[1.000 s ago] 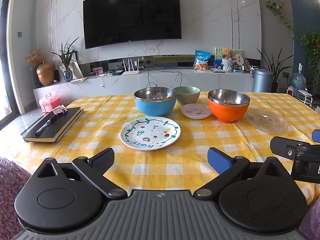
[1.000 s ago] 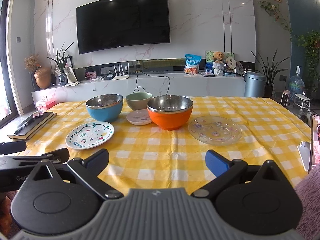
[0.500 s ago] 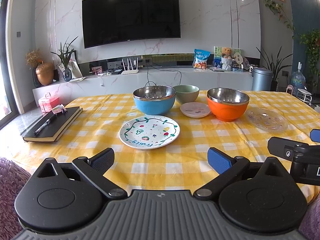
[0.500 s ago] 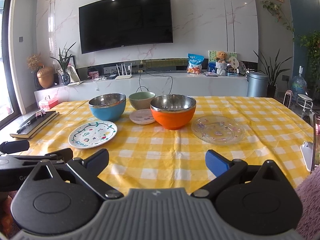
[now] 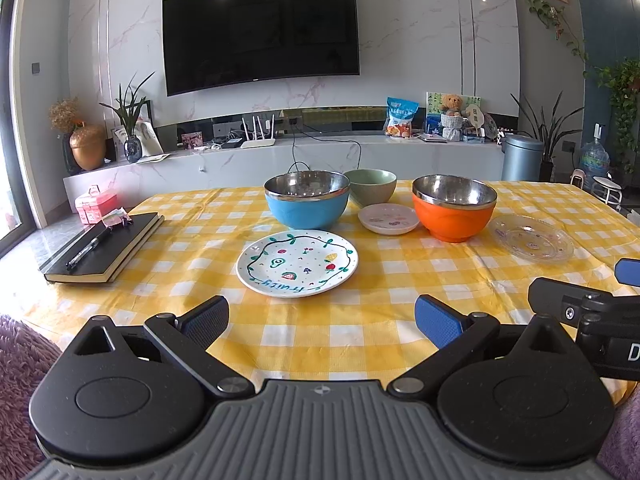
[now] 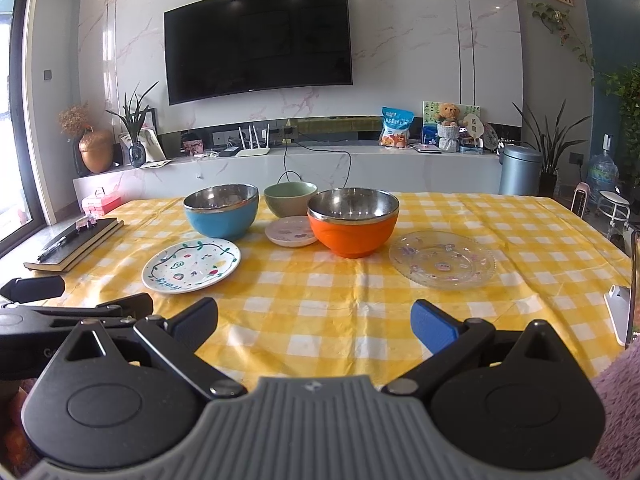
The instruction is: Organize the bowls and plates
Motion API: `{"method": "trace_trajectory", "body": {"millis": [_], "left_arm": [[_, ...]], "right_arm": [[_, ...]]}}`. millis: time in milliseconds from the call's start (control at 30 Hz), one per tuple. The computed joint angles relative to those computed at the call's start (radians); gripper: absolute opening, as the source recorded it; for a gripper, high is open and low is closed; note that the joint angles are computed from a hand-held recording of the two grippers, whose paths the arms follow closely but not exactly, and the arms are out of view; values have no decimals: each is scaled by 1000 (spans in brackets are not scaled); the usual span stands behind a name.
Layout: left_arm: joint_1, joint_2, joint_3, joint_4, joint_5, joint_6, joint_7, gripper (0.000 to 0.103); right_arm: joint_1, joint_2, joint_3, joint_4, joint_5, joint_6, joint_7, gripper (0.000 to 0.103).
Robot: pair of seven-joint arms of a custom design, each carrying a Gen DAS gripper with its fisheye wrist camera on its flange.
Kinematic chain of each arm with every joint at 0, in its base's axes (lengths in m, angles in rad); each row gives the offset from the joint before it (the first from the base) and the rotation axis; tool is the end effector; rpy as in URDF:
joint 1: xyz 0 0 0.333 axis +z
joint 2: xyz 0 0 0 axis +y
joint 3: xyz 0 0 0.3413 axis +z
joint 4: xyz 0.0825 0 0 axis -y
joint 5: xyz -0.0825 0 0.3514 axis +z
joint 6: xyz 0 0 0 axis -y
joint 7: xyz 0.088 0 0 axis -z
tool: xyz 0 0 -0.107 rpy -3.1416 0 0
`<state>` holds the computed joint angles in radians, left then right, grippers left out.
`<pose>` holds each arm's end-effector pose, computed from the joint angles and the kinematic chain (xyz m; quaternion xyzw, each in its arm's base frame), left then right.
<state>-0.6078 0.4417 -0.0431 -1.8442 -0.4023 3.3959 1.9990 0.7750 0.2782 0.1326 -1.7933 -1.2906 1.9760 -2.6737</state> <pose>0.5617 -0.3662 0.4621 -0.3938 0.7587 -0.4433 0.2699 0.4361 0.4458 0.4668 -0.4312 0.7320 -0.4282 0.3081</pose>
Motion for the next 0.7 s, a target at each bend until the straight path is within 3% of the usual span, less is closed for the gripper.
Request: {"method": "trace_trajectory", "body": {"millis": [700], "left_arm": [[-7,-1,9,1,3,-6,-5,103]], "right_arm": [[-1,0,-1,0,2,8,-6,101]]}}
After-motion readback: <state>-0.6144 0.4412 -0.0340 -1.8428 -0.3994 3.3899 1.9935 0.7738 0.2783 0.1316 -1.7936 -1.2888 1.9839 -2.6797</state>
